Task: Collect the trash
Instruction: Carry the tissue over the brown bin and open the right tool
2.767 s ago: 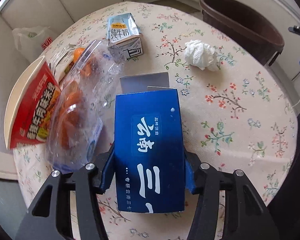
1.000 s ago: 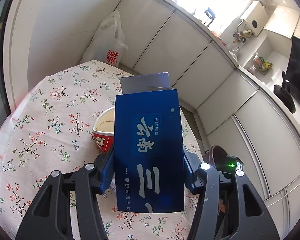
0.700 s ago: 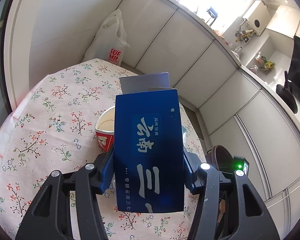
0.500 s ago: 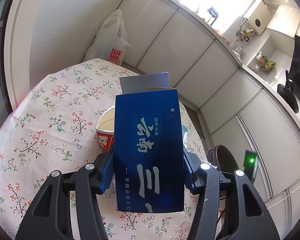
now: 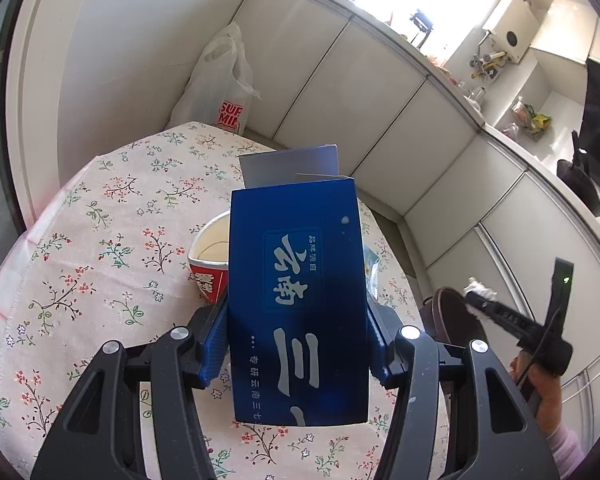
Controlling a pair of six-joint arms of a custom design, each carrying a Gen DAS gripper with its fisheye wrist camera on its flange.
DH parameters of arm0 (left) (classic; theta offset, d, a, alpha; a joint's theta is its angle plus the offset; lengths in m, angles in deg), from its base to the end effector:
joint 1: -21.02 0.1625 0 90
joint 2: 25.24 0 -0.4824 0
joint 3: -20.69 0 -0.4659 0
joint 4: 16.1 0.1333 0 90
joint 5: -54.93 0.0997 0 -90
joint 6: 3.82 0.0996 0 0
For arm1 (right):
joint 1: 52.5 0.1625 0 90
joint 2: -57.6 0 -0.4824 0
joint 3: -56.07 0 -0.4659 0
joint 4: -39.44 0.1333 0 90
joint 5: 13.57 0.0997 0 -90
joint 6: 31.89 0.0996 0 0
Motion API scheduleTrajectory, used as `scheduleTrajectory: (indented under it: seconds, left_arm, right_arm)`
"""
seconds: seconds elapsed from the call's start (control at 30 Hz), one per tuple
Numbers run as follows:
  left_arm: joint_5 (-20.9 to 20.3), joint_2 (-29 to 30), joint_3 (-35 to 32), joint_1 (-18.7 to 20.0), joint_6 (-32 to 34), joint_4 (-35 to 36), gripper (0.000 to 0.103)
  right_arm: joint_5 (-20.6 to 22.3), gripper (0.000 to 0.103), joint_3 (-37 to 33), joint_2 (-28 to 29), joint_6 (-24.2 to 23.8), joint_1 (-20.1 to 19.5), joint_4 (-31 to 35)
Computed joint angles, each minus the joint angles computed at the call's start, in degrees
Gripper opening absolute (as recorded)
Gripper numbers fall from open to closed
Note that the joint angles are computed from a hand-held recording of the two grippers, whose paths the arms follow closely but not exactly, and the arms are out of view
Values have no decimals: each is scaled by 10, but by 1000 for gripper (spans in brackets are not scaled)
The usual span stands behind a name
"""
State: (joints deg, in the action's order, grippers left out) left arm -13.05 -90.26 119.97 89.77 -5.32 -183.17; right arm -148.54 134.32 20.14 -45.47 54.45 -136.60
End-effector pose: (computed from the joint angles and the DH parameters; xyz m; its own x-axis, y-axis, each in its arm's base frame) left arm -0.1036 -0.7372 0.3375 -0.9630 0.0806 -0.2572 0.2408 0.6861 -0.6865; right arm 0.3097 -0.8004 0.1727 -0.7519 0.1081 0.6504 -0.3928 0.7189 -0.5735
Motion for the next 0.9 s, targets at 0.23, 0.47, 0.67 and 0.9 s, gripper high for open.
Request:
scheduleTrajectory:
  seconds: [0.23, 0.47, 0.67, 0.9]
  left_arm:
    - [34, 5, 12, -15, 26, -23, 55]
    - [57, 13, 20, -32, 37, -30, 55]
    - [75, 29, 14, -49, 45, -18, 55]
    - [70, 76, -25, -73, 62, 15, 55]
  right_arm:
    - [-32, 29, 15, -24, -11, -18, -68]
    - [-56, 30, 41, -57, 34, -51, -103]
    - [-86, 46, 66, -77, 103, -80, -110]
    - [-67, 96, 122, -103, 131, -92, -235]
